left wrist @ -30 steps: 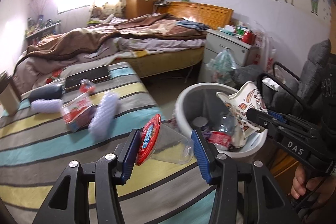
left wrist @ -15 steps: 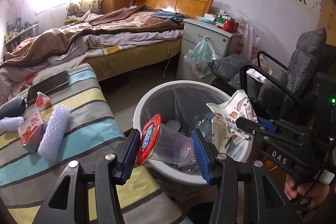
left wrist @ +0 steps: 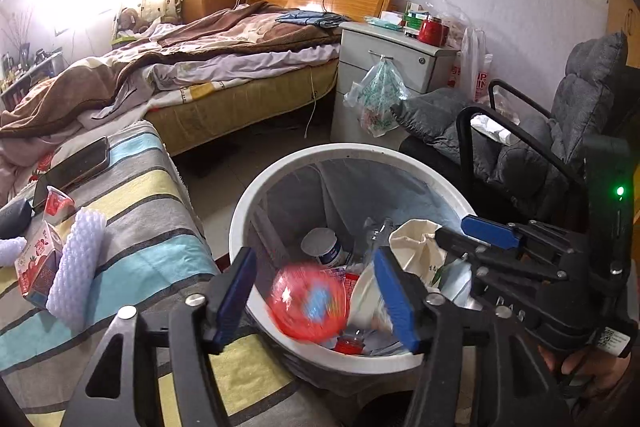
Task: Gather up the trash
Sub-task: 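Carry the cup and printed wrapper over the white bin and open both tools, then move both open tools back over the bed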
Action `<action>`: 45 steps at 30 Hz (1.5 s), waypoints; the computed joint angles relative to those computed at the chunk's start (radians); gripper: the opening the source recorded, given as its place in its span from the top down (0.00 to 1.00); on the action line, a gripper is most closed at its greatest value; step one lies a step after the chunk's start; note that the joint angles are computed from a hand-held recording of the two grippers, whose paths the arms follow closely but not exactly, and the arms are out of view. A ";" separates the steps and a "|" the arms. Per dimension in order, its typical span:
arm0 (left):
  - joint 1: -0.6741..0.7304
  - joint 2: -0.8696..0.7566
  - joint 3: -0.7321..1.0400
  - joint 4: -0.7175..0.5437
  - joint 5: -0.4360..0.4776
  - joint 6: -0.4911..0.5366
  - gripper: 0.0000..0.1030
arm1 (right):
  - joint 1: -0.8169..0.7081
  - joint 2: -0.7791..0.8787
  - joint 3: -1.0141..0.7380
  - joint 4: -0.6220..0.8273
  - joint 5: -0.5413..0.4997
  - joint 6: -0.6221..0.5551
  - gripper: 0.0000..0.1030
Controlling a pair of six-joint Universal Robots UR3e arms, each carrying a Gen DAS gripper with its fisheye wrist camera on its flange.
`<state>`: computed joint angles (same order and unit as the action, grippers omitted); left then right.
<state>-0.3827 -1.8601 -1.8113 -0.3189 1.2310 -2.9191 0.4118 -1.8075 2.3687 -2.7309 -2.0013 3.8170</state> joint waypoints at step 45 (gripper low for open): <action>0.652 0.507 -0.441 -0.069 -0.230 0.182 0.38 | 0.240 0.350 -0.347 -0.119 -0.055 0.040 0.48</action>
